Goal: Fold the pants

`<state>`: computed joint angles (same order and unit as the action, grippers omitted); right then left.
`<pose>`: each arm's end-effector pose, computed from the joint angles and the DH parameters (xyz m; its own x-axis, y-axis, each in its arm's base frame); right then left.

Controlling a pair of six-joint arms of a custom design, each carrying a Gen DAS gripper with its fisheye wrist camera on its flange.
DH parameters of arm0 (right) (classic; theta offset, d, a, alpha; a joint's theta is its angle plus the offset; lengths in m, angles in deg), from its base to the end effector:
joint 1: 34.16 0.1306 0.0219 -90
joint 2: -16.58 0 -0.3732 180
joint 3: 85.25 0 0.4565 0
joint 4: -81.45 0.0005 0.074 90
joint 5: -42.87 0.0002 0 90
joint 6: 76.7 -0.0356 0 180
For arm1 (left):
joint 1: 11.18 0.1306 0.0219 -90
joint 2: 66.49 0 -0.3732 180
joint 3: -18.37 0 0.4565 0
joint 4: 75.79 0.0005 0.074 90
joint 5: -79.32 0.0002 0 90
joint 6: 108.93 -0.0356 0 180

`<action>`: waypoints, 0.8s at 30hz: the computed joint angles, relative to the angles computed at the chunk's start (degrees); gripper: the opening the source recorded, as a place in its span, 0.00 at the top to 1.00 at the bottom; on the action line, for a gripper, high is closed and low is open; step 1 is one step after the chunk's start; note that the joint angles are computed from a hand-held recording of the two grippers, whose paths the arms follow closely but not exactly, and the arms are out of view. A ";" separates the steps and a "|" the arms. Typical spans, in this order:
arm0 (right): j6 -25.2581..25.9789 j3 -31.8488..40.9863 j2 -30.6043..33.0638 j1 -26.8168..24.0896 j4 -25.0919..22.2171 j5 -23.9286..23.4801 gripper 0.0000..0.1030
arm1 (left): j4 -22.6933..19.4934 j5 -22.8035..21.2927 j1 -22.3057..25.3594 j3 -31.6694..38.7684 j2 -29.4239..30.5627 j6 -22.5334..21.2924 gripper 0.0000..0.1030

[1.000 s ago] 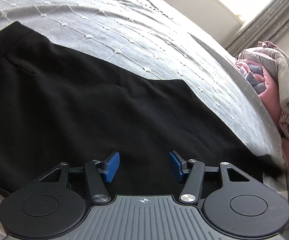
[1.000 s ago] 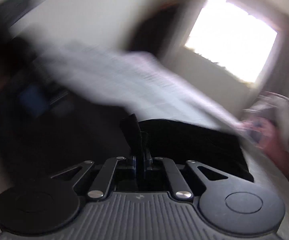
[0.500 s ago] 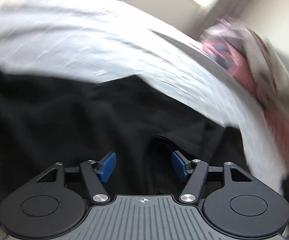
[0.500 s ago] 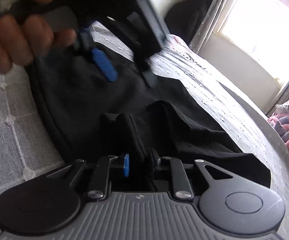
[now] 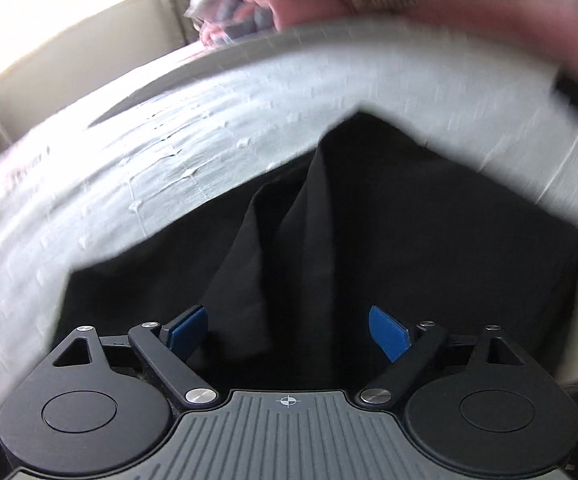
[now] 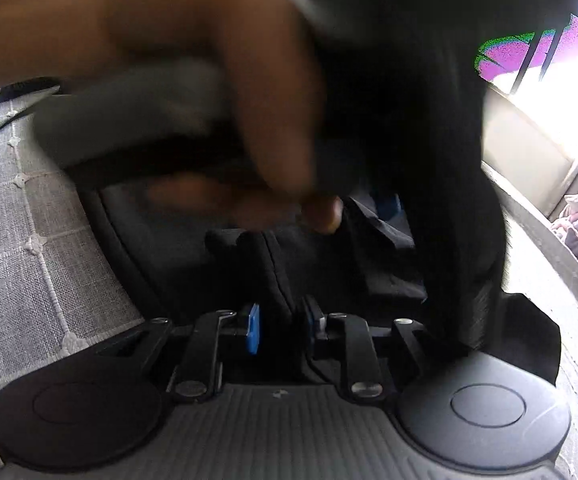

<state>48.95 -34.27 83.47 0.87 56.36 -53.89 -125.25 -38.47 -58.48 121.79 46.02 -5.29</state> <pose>0.3228 0.2308 0.2768 -0.0619 -0.7502 -0.6583 -0.8354 0.3998 -0.3771 0.4665 -0.4818 0.3131 -0.6766 0.4256 -0.6008 0.3351 0.9046 0.2635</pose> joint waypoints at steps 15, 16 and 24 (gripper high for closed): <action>0.70 3.55 5.26 -1.43 0.66 -1.33 0.35 | -3.95 -5.21 6.56 -12.71 -13.71 40.29 0.11; 0.86 3.80 5.72 -1.56 0.97 -1.26 0.33 | -2.59 -3.07 6.29 -15.65 -15.83 42.49 0.11; -1.60 2.81 4.75 -2.00 2.81 -1.77 0.42 | 7.70 3.44 2.47 -27.87 -26.70 56.89 0.11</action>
